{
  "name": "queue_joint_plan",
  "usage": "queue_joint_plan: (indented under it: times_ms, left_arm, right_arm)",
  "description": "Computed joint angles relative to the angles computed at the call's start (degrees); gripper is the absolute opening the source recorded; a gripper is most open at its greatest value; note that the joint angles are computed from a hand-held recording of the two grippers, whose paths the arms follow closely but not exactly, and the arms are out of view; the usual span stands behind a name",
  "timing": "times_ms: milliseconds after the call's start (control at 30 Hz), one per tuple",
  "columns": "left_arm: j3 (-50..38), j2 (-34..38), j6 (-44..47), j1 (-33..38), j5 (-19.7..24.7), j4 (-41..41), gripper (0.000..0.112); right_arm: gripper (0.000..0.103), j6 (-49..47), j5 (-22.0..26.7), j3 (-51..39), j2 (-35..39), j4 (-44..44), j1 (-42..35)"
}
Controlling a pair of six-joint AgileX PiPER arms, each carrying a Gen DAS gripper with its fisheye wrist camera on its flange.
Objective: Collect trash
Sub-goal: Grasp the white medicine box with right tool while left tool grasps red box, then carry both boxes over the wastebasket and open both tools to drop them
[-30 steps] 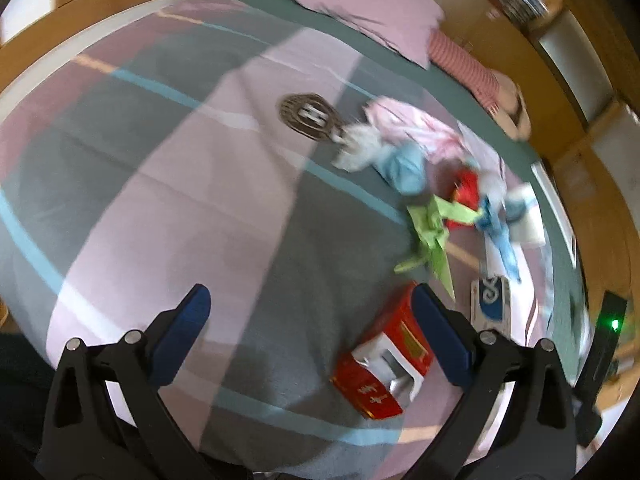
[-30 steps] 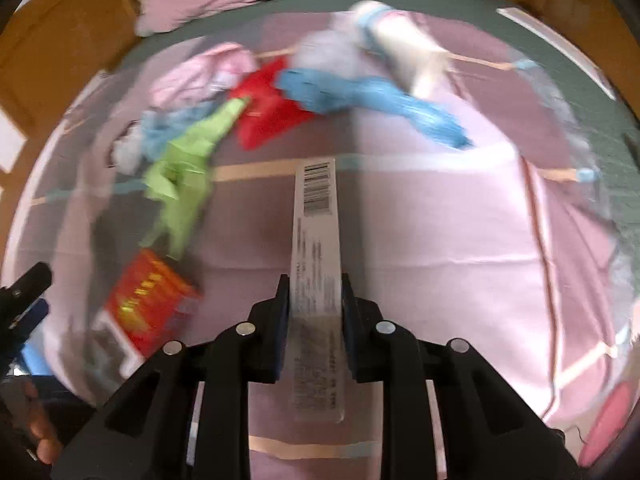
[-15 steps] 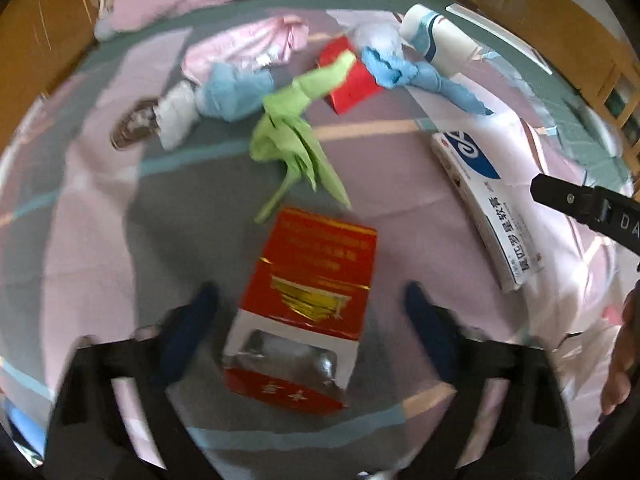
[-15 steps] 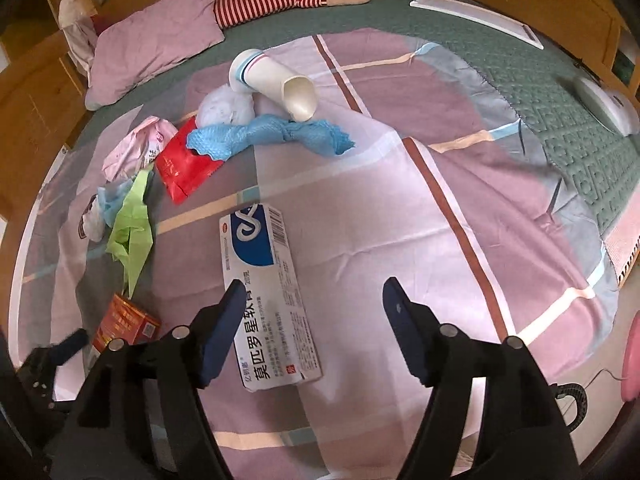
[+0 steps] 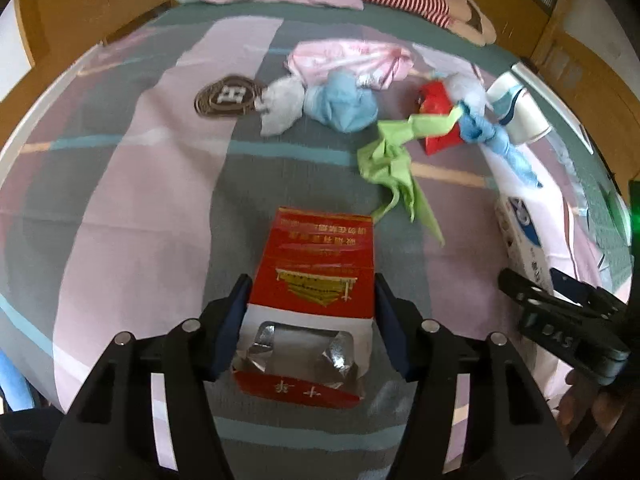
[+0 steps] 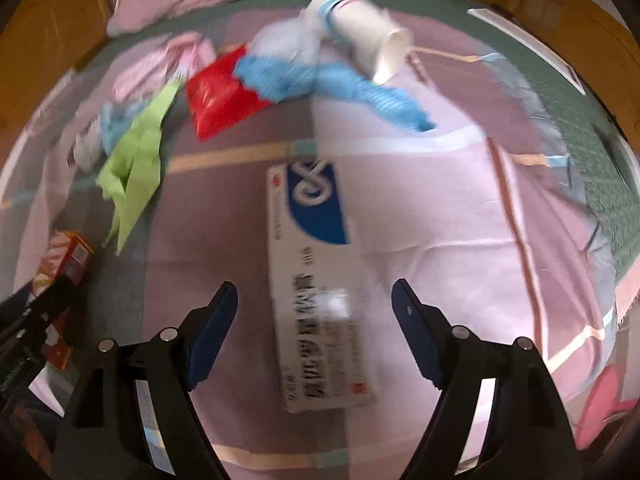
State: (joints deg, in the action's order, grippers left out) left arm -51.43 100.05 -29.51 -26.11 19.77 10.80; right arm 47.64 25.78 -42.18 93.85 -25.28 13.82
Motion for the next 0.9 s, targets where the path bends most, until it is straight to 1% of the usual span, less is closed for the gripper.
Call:
queue_joint_plan:
  times_ms: [33, 67, 100, 167, 233, 333, 433, 500, 567, 733, 800, 900]
  left_arm:
    - [-0.15, 0.44, -0.24, -0.21, 0.38, 0.22, 0.06]
    - [-0.43, 0.87, -0.15, -0.27, 0.87, 0.22, 0.061]
    - [-0.55, 1.07, 0.16, -0.2, 0.97, -0.11, 0.061]
    - [-0.68, 1.08, 0.73, 0.07, 1.24, -0.33, 0.061]
    - [-1.05, 1.44, 0.85, -0.08, 1.7, -0.33, 0.061]
    - [-1.65, 2.28, 3.01, 0.0, 2.47, -2.68, 0.063]
    - [-1.89, 2.88, 2.45, 0.35, 3.19, -2.91, 0.067]
    - [-1.74, 2.97, 2.77, 0.4, 3.16, -3.26, 0.067]
    - [-1.74, 3.04, 2.57, 0.0, 3.25, -2.47, 0.061]
    - [-0.84, 2.2, 2.39, 0.34, 2.46, -2.65, 0.059]
    - [0.14, 0.79, -3.31, 0.53, 1.49, 1.86, 0.059]
    - [2.58, -2.43, -15.85, 0.38, -1.01, 12.76, 0.059]
  right_arm:
    - [0.077, -2.36, -0.11, -0.49, 0.84, 2.45, 0.21]
    - [0.071, -3.21, -0.26, -0.62, 1.19, 3.53, 0.61]
    - [0.067, -3.18, -0.48, -0.6, 1.28, 3.52, 1.05]
    - [0.053, -2.7, -0.59, -0.54, 1.0, 3.0, 2.18]
    - [0.05, -2.87, -0.19, -0.72, 0.85, 3.53, 2.59]
    - [0.049, -1.88, -0.92, -0.08, 0.6, 2.87, 2.6]
    - [0.049, 1.08, -1.66, 0.64, 0.64, 0.03, 3.19]
    - [0.049, 2.67, -1.68, 1.01, 0.51, -1.39, 3.58]
    - [0.049, 2.99, -1.66, 0.67, 0.91, -1.31, 3.71]
    - [0.049, 1.92, -2.16, 0.74, 0.78, -0.27, 3.09]
    - [0.048, 2.67, -2.38, 0.87, 0.49, -0.49, 2.96]
    - [0.044, -1.75, -4.45, 2.89, -3.53, 6.01, 1.39]
